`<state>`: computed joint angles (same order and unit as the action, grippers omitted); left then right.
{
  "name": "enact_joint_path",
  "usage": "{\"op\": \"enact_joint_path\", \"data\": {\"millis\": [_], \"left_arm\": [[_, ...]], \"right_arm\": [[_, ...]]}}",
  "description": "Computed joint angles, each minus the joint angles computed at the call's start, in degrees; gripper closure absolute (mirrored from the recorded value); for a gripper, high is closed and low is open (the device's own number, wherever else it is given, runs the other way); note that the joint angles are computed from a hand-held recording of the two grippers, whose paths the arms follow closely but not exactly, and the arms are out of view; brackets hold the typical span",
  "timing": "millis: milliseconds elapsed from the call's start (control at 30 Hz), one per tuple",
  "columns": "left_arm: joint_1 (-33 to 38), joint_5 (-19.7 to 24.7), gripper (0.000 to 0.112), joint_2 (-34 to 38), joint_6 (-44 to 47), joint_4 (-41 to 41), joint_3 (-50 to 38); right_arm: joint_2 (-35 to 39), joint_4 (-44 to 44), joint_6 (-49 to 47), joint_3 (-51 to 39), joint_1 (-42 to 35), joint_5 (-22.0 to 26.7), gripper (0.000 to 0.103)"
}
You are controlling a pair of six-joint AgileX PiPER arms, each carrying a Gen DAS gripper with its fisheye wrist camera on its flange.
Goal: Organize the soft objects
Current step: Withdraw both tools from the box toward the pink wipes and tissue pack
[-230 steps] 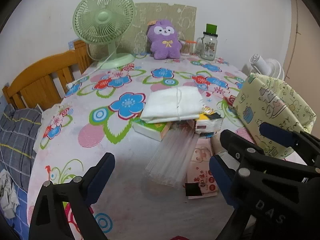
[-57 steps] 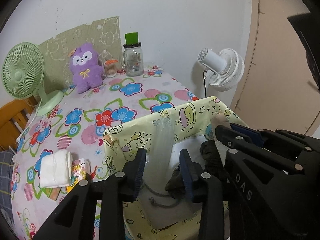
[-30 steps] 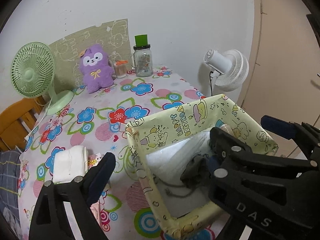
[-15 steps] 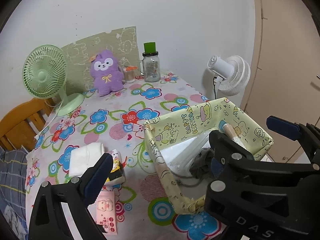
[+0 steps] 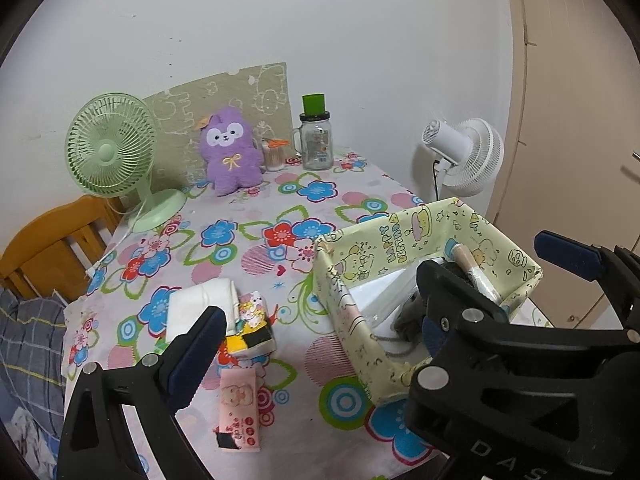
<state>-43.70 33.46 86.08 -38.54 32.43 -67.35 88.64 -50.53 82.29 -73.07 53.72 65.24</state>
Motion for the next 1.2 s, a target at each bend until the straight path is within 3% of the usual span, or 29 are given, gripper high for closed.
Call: {"op": "enact_joint_path", "data": {"millis": [567, 1200], "left_arm": [[2.8, -0.9, 0.013, -5.9, 0.0, 0.3, 6.6], [9.8, -5.5, 0.015, -8.4, 9.0, -7.0, 12.7]], "right_arm": [[4.1, -1.1, 2.4, -4.1, 5.5, 2.0, 0.006], [10.7, -1.4, 5.5, -8.1, 7.9, 0.4, 0.006]]}}
